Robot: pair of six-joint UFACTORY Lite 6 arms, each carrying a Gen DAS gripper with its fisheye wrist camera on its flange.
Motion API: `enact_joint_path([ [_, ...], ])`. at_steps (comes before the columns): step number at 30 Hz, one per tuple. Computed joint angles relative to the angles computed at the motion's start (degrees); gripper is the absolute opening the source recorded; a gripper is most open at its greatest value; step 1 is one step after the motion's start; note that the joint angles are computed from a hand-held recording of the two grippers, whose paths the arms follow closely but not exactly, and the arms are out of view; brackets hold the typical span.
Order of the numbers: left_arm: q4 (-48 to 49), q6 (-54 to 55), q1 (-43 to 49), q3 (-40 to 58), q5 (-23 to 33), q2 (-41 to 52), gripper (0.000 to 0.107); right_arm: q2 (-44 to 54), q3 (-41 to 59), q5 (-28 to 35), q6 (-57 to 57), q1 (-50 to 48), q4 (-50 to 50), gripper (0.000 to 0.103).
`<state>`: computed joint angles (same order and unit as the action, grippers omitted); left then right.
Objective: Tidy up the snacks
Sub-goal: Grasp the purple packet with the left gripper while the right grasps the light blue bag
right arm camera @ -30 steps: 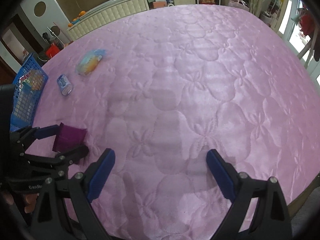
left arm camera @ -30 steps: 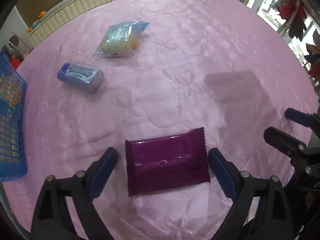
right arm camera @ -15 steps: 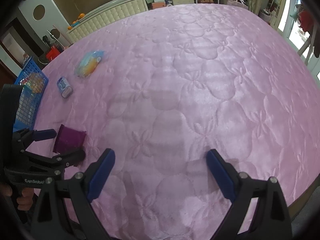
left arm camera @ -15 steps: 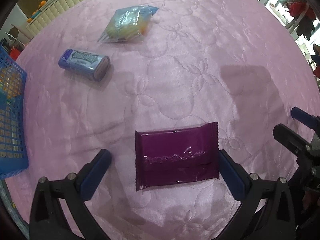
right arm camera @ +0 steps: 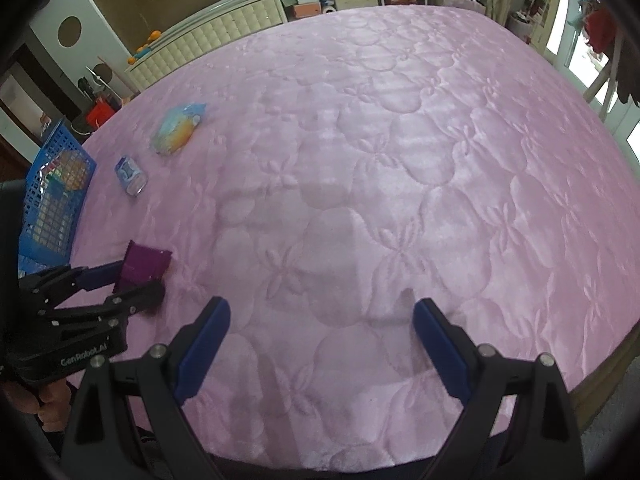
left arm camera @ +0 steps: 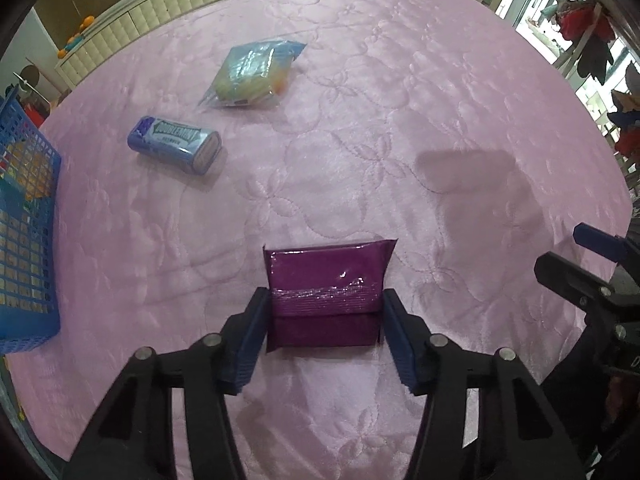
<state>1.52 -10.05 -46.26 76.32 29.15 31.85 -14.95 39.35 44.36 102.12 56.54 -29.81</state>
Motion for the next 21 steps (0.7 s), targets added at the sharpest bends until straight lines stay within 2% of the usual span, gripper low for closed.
enact_joint_path([
  [5, -7.14, 5.96, 2.03, -3.82, -1.21, -4.21, 0.052, 1.61, 3.04, 2.22, -0.96, 0.99, 0.73, 0.095],
  [9, -9.03, 9.05, 3.81, -7.25, -2.13, -9.2, 0.052, 4.38, 6.8, 2.72, -3.81, -0.17, 0.96, 0.095],
  [14, -8.88, 10.91, 7.09, -10.07, -1.72, -15.85, 0.052, 10.39, 14.6, 2.97, -11.81, -3.7, 0.88, 0.095],
  [21, -12.1, 15.33, 13.34, -8.05, -2.51, -16.69, 0.052, 21.75, 28.97, 2.19, -26.82, -9.88, 2.08, 0.095],
])
